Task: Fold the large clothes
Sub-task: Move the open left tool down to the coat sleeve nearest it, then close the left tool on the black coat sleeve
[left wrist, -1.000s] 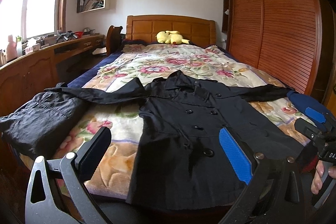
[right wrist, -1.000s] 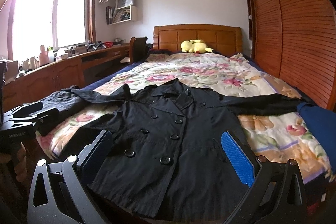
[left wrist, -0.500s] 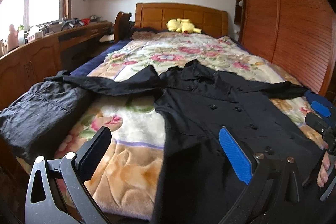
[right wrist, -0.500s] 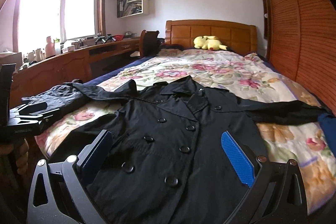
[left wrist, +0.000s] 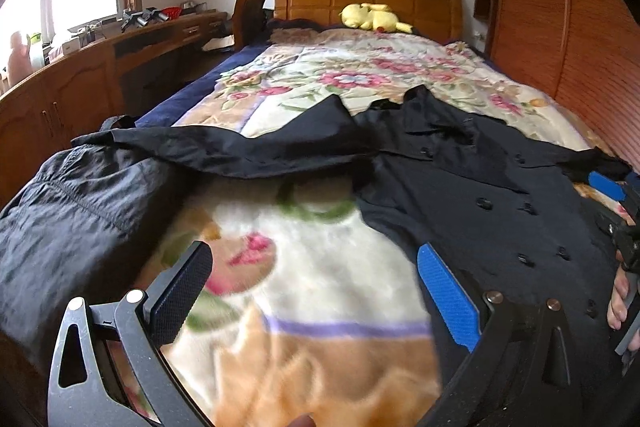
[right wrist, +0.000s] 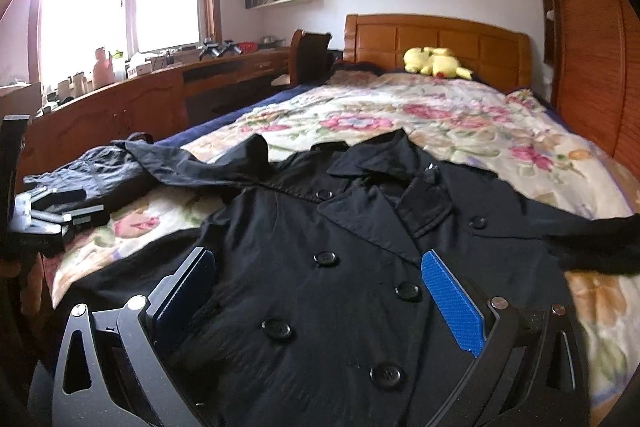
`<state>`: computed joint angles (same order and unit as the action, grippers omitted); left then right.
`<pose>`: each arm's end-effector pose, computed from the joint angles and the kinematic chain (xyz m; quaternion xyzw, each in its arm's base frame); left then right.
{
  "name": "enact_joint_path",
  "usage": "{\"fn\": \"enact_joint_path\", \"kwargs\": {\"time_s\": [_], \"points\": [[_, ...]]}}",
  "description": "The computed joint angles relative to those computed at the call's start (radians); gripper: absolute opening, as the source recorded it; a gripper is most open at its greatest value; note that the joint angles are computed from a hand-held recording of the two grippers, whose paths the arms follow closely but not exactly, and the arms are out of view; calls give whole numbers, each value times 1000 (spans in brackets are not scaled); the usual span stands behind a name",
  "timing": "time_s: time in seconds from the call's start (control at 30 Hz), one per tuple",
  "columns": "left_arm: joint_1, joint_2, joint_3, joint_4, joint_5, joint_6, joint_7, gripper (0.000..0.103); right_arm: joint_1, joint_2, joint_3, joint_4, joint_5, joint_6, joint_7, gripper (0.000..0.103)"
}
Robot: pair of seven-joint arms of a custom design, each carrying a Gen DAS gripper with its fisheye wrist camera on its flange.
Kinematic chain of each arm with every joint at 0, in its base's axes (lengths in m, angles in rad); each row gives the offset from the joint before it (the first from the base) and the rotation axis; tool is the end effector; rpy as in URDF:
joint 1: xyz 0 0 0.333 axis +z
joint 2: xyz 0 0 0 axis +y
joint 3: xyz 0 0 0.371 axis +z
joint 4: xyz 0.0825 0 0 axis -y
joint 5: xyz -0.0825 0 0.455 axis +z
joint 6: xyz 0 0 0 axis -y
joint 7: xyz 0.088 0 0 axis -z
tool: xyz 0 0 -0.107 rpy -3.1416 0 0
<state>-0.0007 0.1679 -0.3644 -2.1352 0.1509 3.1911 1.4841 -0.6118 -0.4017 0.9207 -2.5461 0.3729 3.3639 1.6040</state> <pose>0.6277 -0.2441 0.4500 -0.4978 0.7503 -0.3668 0.2340 0.4926 0.1481 0.4980 -0.6037 0.5974 -0.3716 0.3750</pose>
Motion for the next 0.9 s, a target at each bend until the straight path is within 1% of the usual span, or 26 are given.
{"fn": "enact_joint_path", "kwargs": {"time_s": [0.03,0.1,0.13,0.17,0.2,0.23,0.3,0.37,0.4,0.47,0.5,0.53,0.57,0.6,0.63,0.67,0.73,0.87,0.9], "points": [[-16,9,22,15,14,-11,-5,103,-1,17,0,1,-4,3,-4,103],[-70,37,90,58,57,-40,-28,103,6,47,-13,11,-14,-25,-18,103],[-68,46,91,70,60,-47,-26,103,20,60,-31,16,-25,-41,-21,103],[-57,61,83,89,54,-55,-17,101,39,71,-50,20,-38,-48,-19,103],[-41,81,69,112,42,-61,-7,97,61,77,-73,20,-50,-50,-15,103],[-26,94,55,128,30,-67,2,96,62,84,-76,29,-61,-58,-11,103],[20,131,6,174,-8,-91,35,90,86,91,-110,40,-91,-76,-6,103],[21,167,6,225,-24,-117,44,85,81,91,-115,45,-123,-87,7,103],[15,180,11,244,-30,-128,43,82,76,92,-113,45,-138,-89,15,103],[35,217,-11,295,-66,-165,60,78,41,102,-88,54,-166,-91,33,103],[46,239,-25,324,-90,-187,69,75,-6,126,-47,72,-189,-85,45,103],[51,260,-30,353,-111,-211,72,73,-19,126,-38,73,-198,-88,58,103],[44,275,-23,377,-124,-230,68,70,-36,130,-21,78,-209,-88,70,103],[29,295,-5,407,-132,-252,53,68,-37,133,-23,80,-218,-90,79,103],[17,308,9,427,-137,-268,42,67,-30,137,-33,81,-226,-91,86,103],[10,325,19,452,-146,-289,31,66,-34,137,-30,82,-234,-92,95,103],[2,343,27,477,-162,-312,19,66,-34,136,-31,82,-249,-94,110,103],[-5,382,36,529,-192,-357,-3,66,-69,132,1,87,-280,-97,140,103],[2,391,28,539,-206,-363,-2,66,-78,131,9,88,-287,-98,146,103]]}}
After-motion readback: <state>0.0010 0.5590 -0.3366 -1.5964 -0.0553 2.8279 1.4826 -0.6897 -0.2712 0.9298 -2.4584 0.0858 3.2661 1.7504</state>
